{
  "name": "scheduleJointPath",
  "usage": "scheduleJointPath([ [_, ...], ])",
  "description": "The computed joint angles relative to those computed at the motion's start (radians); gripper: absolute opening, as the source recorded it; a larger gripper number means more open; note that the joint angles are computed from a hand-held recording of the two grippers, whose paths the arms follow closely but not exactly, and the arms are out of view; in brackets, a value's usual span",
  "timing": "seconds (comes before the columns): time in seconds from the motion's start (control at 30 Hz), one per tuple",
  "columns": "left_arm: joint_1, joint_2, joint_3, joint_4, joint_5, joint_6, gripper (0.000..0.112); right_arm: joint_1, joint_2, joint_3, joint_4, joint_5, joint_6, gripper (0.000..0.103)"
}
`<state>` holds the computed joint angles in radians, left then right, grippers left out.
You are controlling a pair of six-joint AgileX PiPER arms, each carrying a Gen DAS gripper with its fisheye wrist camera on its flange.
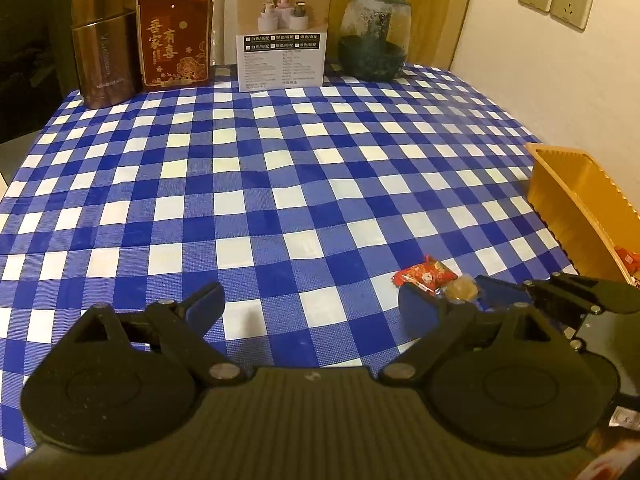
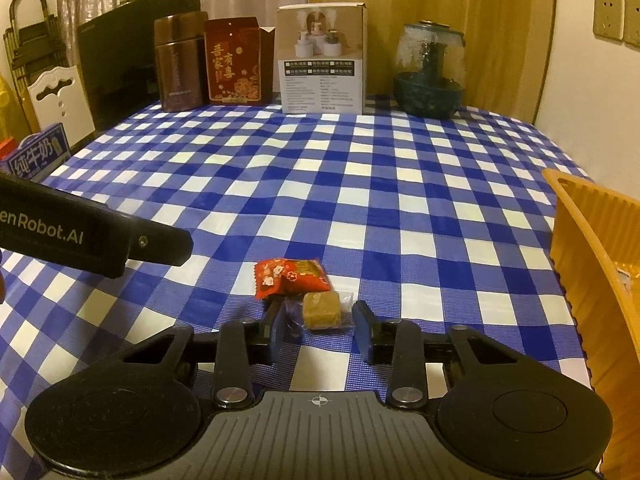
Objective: Organize snacks
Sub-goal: 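Lower the right gripper onto the brown square chocolate and close, then grasp the red candy with the left gripper while the right holds the chocolate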
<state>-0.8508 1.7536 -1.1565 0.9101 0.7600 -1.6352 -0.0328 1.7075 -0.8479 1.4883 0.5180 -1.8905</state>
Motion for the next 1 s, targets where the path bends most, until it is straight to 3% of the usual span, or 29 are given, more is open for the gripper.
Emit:
scheduleJointPath([
  [0.4,0.016,0.031,-0.014,0.046,-0.089,0.085,0.092,-0.047,-0.024,-0.023,-0.067,-0.028,0.144,0.032],
  [0.57,0.027,0.073,-0.045,0.067,-0.143,0.191,0.077,-0.083,-0.023,-0.054,-0.142,-0.008,0.257,0.033],
  [0.8,0.076,0.106,-0.043,0.123,-0.304,0.228,0.069,-0.097,-0.026,-0.065,-0.176,0.003,0.316,0.033],
  [1.0,0.082,0.163,-0.092,0.1,-0.342,0.305,0.052,-0.102,-0.024,-0.069,-0.174,0.007,0.345,0.033],
])
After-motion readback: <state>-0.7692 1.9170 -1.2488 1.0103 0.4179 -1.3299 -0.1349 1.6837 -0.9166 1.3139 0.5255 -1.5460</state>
